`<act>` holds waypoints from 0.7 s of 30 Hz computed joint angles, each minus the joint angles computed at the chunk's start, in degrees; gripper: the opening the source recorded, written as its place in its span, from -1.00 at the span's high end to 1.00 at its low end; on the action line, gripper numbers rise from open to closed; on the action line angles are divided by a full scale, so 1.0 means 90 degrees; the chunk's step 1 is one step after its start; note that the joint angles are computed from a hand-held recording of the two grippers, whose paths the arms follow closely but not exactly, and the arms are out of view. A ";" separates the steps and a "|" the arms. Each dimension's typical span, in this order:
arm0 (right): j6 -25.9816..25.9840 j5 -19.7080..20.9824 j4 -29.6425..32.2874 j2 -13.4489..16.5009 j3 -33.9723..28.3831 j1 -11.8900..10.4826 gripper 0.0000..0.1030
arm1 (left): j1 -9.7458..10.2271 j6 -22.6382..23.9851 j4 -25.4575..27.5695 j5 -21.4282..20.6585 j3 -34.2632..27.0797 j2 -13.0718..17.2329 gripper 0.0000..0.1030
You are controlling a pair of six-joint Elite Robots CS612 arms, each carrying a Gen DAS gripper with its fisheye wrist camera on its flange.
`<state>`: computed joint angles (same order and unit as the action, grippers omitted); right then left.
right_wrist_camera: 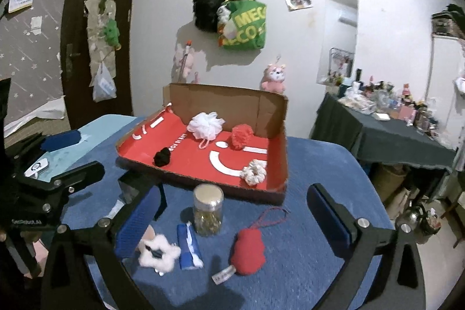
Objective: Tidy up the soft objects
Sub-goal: 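Open both tools to drop pom-pom and scrunchie in box, withdraw, then grasp the white rolled cloth with left tool while right tool grasps red fuzzy sock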
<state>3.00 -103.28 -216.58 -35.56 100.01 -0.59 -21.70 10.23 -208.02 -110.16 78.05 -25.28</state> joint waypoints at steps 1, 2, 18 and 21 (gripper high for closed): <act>0.0014 -0.0053 -0.0132 0.0032 0.0036 0.0024 -1.00 | -0.0011 -0.0020 -0.0095 0.0043 0.0063 0.0005 -0.77; 0.0051 -0.0089 -0.0284 0.0079 0.0076 0.0046 -1.00 | -0.0024 -0.0036 -0.0191 0.0096 0.0115 0.0018 -0.77; 0.0795 -0.0411 -0.0911 0.0839 -0.0038 0.0203 -1.00 | -0.0049 -0.0462 -0.0391 0.0613 0.0241 0.0402 -0.77; 0.0863 -0.0442 -0.0788 0.0930 -0.0118 0.0213 -1.00 | -0.0059 -0.0393 -0.0258 0.0703 0.0238 0.0443 -0.77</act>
